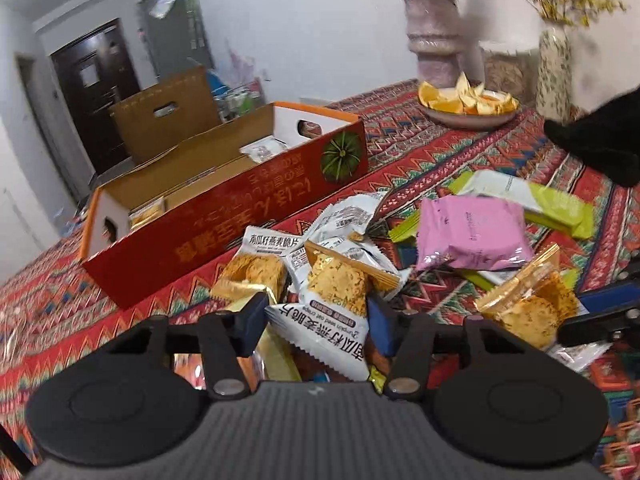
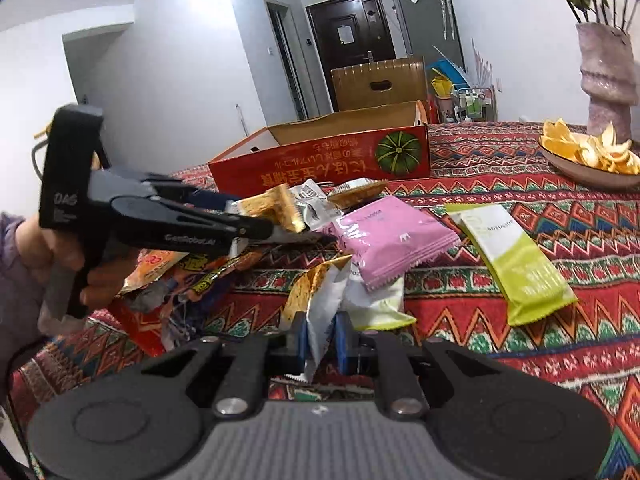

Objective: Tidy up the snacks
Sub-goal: 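Grasp a white biscuit packet with the left tool while the right tool grasps a silver packet, then carry both packets into the red box and open both tools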

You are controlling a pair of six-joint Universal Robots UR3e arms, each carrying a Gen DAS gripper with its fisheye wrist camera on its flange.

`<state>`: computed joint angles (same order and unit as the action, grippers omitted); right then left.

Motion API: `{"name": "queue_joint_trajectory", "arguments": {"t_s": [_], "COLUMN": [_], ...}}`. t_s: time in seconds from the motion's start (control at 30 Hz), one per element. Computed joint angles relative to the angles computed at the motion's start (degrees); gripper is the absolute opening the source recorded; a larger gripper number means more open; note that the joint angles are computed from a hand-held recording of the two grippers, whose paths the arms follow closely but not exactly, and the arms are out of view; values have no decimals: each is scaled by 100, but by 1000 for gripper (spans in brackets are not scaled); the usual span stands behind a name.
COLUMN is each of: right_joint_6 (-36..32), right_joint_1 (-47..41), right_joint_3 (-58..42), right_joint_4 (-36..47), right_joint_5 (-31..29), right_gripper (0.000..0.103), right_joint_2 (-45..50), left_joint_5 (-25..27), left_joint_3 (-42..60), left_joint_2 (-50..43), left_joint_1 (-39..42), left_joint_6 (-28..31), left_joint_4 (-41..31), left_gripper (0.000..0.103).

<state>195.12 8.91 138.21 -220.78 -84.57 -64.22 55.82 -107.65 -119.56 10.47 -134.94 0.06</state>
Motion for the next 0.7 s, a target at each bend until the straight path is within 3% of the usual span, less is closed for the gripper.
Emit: {"name": "queue_joint_trajectory", "arguments": {"t_s": [0.23,0.43,0.7], "right_joint_6": [27,135,187], "right_joint_1": [83,282,694], "right_joint_3": [244,439,265], "right_joint_4": [-304,-413,-391], "right_joint_5": [-49,27,-394], "right_gripper": [13,13,13], "right_joint_2": [-60,-433,-666], "left_joint_5": [-495,-1206,-1670], "left_joint_3": [-1656,-2940,-3021], "left_joint_2": [1191,2408,3236], "left_joint_1": [652,1536,2156], "left_joint_6": [-671,-632,-687], "left_joint_4": [519,455,-396], "left_gripper": [51,51,51]}}
